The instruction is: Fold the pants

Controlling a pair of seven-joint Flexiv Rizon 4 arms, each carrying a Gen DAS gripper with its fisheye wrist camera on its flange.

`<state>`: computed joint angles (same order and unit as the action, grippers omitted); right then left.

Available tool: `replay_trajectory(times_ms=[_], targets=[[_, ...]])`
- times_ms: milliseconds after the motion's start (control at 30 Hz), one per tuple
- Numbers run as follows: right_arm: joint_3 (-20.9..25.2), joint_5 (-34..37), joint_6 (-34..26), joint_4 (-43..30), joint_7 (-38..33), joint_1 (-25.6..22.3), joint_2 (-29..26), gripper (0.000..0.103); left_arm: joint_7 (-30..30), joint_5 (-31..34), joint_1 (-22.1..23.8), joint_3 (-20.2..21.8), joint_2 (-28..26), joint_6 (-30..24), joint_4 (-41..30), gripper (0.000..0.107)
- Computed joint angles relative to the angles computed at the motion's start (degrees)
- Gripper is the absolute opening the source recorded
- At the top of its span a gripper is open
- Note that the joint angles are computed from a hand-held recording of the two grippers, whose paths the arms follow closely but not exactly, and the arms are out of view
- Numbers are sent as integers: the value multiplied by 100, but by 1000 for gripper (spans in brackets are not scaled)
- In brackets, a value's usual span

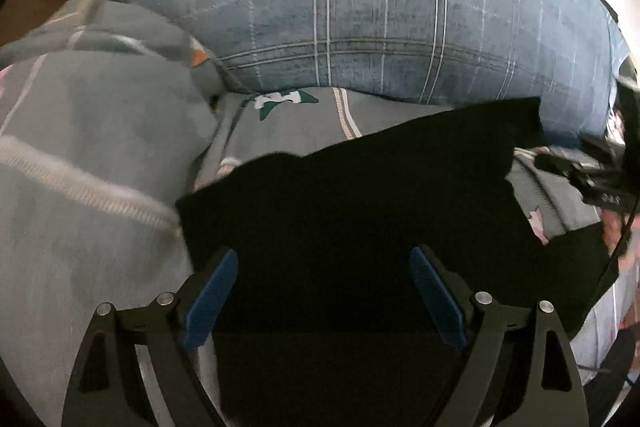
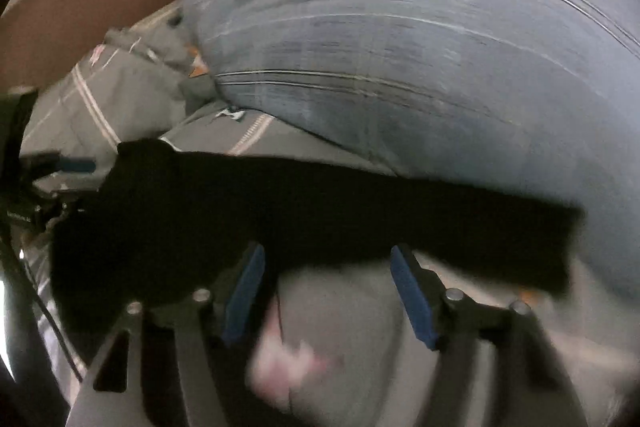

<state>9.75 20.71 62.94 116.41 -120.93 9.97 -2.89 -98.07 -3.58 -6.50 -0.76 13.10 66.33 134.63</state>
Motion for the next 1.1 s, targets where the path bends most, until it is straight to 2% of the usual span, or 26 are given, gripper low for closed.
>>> replay_trajectory(times_ms=[133,233,300,400,467,533,567,633,667,700,733,767,800,833,867,900,1000,1100], targets=[[63,-240,-496,-838,-465,93,-783,71,1311,-852,-125,234,-700,-35,-406,89],[166,-571,-723,-1296,-810,95,-1295,72,1941,-1272,-17,213,-1143,-159,-698,89],[261,-650,-876,-1566,-1006,34,-1563,72,2500,-1797,31,173,-1358,-243,-798,89],[420,-619,-1588,-2110,-1364,-101,-1938,80,3245,-2367,142,83,-1663,-413,-949,91],[400,-801,-1830,-2241,-1506,-77,-2100,82,3378,-2233,207,64,-1837,-532,-1106,92],[427,-668,-2185,-2520,-1458,-153,-2251,81,3292,-1885,254,62,-2064,-665,-1338,92],[410,-635,-2437,-2675,-1326,-166,-2319,80,3270,-1796,273,52,-2145,-764,-1423,92],[487,-422,-2654,-2776,-1408,-273,-2328,49,3209,-1611,286,28,-2338,-857,-1577,92],[539,-326,-2660,-2724,-1558,-318,-2265,40,3281,-1701,295,-20,-2373,-735,-1545,92],[556,-286,-2624,-2641,-1654,-318,-2189,22,3379,-1827,311,-74,-2410,-619,-1519,87],[540,-319,-2437,-2462,-1699,-266,-2072,14,3456,-1928,327,-114,-2438,-587,-1517,84],[484,-459,-2048,-2156,-1649,-144,-1911,12,3502,-1993,331,-133,-2439,-536,-1498,73],[433,-600,-1738,-1898,-1564,-48,-1775,9,3536,-2095,331,-163,-2435,-472,-1478,53],[395,-739,-1438,-1645,-1476,32,-1634,8,3529,-2128,328,-160,-2398,-488,-1468,42],[392,-802,-1132,-1409,-1425,70,-1472,8,3385,-1957,270,-109,-2366,-405,-1471,24],[412,-764,-922,-1292,-1408,60,-1351,8,3229,-1703,208,-38,-2310,-286,-1448,16],[497,-299,-356,-836,-1469,-133,-697,4,3238,-1703,127,-66,-1977,111,-1142,14],[488,248,-39,-297,-1631,-155,88,4,3544,-2197,-40,-147,-1466,592,-648,13]])
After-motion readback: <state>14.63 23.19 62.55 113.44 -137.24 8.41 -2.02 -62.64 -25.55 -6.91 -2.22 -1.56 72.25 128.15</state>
